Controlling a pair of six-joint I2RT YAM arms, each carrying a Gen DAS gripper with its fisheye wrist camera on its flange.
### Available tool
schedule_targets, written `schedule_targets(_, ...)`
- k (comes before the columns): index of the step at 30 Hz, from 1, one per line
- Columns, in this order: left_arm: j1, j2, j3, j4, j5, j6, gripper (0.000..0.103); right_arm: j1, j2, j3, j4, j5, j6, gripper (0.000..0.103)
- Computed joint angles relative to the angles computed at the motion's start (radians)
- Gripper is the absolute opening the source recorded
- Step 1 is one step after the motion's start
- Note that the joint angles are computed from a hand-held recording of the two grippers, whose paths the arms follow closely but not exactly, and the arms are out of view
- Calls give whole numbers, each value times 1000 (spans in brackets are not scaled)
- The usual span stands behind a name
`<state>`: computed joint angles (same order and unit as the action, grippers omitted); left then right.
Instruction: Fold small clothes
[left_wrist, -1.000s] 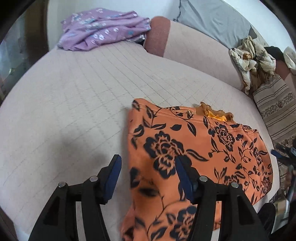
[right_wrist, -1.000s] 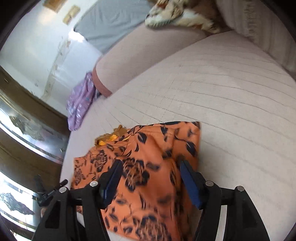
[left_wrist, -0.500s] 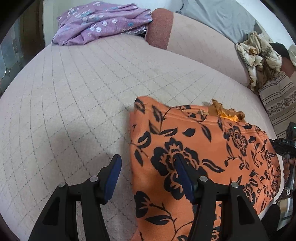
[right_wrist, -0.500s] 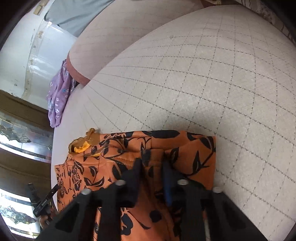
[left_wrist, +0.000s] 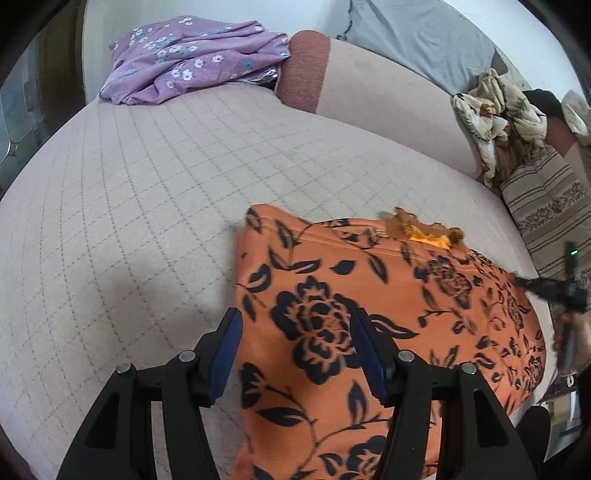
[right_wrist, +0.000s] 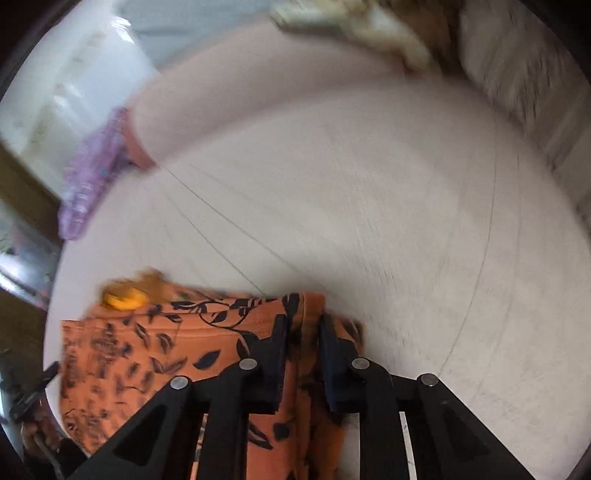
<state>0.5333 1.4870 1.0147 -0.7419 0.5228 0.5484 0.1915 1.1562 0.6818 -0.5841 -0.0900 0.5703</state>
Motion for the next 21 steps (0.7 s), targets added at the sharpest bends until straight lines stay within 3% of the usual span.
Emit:
schedule_targets(3, 9, -47, -14, -24, 23, 34, 61, -6, -63, -53, 29, 7, 64, 21)
schedule_targets(7, 25, -92, -41, -19, 14, 48, 62, 92, -203, 29, -118, 161, 106, 25)
schedule_targets(8, 32, -90, -41, -22, 19, 45, 62, 115, -240, 53, -145, 179, 121, 31)
schedule_targets(10, 58, -85, -45, -34, 38, 40, 62, 183, -318, 83, -160, 175, 165, 59)
schedule_targets(11, 70, -76, -47, -39, 42, 41, 62, 239, -335, 88, -150, 185, 191, 79)
schedule_targets(16, 53, -10, -14, -5, 21, 20, 62, 409, -358, -37, 9, 61, 293, 80)
schedule_targets(19, -17, 81, 68, 25, -12, -28, 62, 422, -278, -124, 19, 58, 347, 78)
schedule_targets(20, -42, 113, 94, 35, -31, -39, 59, 417, -292, -158, 39, 55, 353, 76)
schedule_targets(21, -75, 162, 131, 45, -59, -51, 45, 425, -324, -187, 57, 71, 361, 76)
